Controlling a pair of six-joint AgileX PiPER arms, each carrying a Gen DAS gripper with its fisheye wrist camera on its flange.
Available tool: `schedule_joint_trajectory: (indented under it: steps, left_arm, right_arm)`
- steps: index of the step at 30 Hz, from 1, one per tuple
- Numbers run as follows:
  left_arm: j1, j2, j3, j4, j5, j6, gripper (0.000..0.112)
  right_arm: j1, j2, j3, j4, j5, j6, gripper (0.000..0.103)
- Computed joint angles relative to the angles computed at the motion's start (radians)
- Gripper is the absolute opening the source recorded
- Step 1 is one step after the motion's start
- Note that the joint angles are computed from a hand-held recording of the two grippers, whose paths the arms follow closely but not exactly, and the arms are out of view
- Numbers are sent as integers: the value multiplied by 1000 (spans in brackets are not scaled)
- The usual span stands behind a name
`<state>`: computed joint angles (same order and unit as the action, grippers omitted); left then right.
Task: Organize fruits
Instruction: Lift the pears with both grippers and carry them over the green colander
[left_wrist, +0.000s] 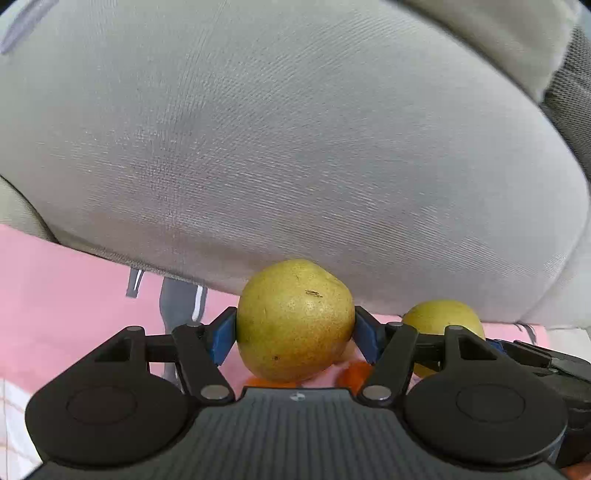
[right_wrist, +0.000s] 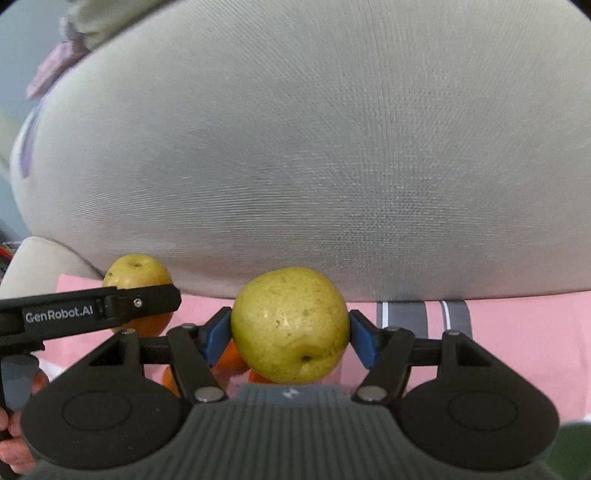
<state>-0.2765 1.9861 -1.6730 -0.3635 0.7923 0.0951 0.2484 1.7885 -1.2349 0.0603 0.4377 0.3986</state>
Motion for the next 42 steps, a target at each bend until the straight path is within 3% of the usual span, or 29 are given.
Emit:
schedule_joint_trajectory:
  steps: [7,12,14,17,21,31,42]
  left_arm:
    - [-45,-169,170,-26,-25,17,75]
    - [-56,-262,281,-74,-41,61,75]
    - [-66,-351,360,-77,-34,68,75]
    - [-111,-380,400,-82,-51,58,75]
    - [-183,-417,451,-63,-67,43,75]
    - [-358,-418,455,0,-65,13,75]
    - [-461,-313,357,78,16,-5,75]
  right_arm:
    - [26,-233,200,-16,-8,5,64]
    - [53,-381,322,-91,7,111,64]
    - [41,-438,368,-78,19,97,64]
    - [74,-511,422,-142,49,187,65]
    - [63,-621,508,-148,84,186,65]
    - [-110,-852,661,21,206,-144,64]
    - [-312,-831,678,144,282,-603,64]
